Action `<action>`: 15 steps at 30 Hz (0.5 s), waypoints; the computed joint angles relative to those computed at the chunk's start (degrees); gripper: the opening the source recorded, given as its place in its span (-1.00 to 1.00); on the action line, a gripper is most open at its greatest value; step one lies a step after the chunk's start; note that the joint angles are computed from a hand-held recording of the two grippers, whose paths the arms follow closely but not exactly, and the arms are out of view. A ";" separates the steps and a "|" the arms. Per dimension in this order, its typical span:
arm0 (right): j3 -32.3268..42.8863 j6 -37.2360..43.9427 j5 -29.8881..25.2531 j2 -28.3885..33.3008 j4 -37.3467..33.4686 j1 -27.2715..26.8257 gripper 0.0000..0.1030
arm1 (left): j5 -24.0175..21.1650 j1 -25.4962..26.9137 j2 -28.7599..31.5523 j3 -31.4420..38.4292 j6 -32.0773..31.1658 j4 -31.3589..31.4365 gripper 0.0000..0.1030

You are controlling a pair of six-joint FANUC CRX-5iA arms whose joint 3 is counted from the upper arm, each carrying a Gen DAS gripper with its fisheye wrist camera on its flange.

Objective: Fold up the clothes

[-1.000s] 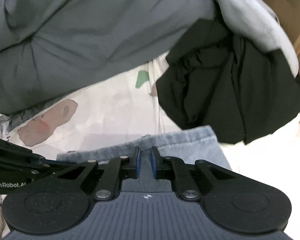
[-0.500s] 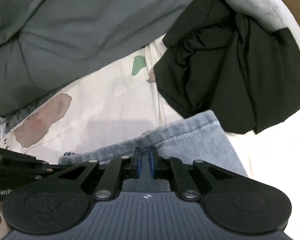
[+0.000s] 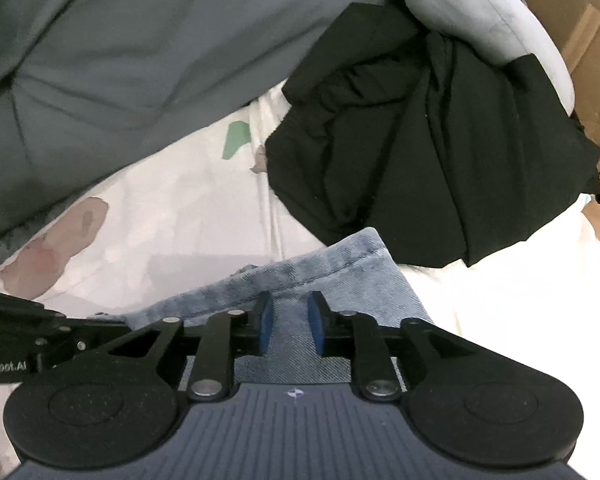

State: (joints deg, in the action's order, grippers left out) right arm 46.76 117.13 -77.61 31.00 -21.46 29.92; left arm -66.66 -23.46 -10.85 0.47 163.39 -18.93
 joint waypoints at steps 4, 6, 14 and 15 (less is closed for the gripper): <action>3.62 -3.33 -2.64 1.68 0.29 -0.18 -0.29 | -3.97 -0.40 1.91 3.91 -1.88 -0.17 -0.95; 4.51 -3.47 -3.51 1.40 -1.65 -1.40 -0.37 | -6.29 -2.22 2.98 6.56 -2.27 -2.16 -0.95; -1.61 4.87 -1.64 -4.43 -5.67 -4.88 -0.45 | -8.00 -8.25 4.73 10.87 0.16 -7.22 -0.89; -1.85 5.30 -1.91 -4.64 -5.97 -4.99 -0.48 | -8.13 -8.35 5.07 11.07 -0.03 -7.05 -0.88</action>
